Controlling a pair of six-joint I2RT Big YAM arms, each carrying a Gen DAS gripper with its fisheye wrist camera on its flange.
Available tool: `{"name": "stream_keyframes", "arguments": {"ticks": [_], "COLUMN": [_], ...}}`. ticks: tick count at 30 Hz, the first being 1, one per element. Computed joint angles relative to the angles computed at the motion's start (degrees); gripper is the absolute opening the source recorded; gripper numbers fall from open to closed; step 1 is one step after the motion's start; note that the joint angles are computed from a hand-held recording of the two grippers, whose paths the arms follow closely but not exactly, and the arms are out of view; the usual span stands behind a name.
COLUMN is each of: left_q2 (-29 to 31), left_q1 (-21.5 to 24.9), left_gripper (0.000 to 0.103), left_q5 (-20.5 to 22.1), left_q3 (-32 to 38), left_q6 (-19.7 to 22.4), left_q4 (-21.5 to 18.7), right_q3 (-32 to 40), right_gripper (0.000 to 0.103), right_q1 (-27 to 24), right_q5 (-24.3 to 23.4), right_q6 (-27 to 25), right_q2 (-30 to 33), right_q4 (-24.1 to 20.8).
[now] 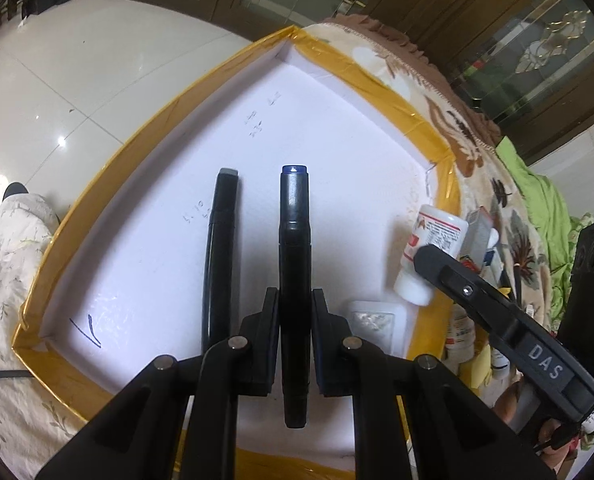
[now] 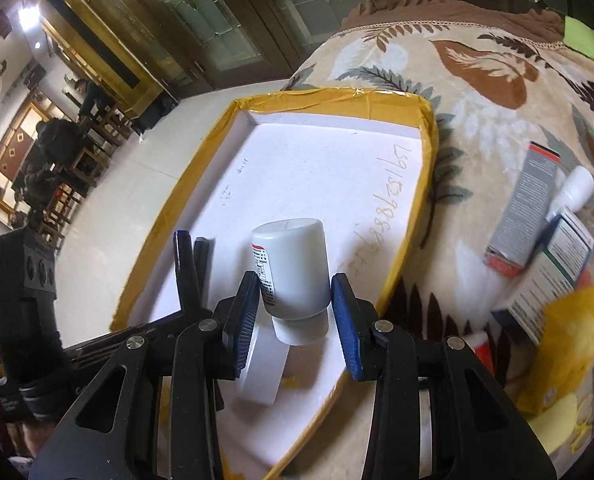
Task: Organize objects
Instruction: 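Place the black marker in the tray with the left gripper while the right gripper lowers the white bottle, then grasp the white card with the left gripper while the right gripper grasps a small white bottle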
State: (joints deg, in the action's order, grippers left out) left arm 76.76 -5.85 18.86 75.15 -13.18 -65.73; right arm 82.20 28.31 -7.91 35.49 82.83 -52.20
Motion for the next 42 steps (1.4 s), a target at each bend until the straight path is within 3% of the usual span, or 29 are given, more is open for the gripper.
{"name": "stream_keyframes", "arguments": {"ticks": [13,20,28,31,35,39,42], "left_q2": [1.2,1.4,1.3,0.7,-1.4,-3.6,-5.4], "left_q1": [-0.3,-0.2,1.2,1.8,2.0,2.4,2.8], "left_gripper": [0.013,0.013,0.016,0.024,0.057,0.060,0.060], "left_q5": [-2.1,-1.9,1.1,1.4,1.4,1.7,3.5], "left_q3": [0.8,0.9,0.3,-0.2,-1.1,-2.2,-3.0], "left_q6": [-0.7,-1.1,-4.1,-5.7,-5.9,-6.2,-5.5], "left_q4": [-2.2,-2.3,-1.8,-0.9,2.3,5.4,7.4], "right_q3": [3.0,6.2,7.1,5.8,3.1,-0.4,-2.4], "right_gripper": [0.037,0.037,0.037,0.038,0.046,0.047,0.046], "right_q1": [2.5,3.0,2.4,1.4,-0.2,-1.8,-2.5], "right_q5": [6.4,6.4,4.1,0.8,-3.5,-5.3,-1.5], "right_q6": [-5.7,-8.1,-8.9,-7.8,-4.7,-2.4,-3.0], "right_q2": [3.5,5.8,6.5,5.4,2.4,-3.2,-7.9], "right_q4": [-4.1,-8.8,-10.0,-8.3,-4.2,-0.1,-0.3]}}
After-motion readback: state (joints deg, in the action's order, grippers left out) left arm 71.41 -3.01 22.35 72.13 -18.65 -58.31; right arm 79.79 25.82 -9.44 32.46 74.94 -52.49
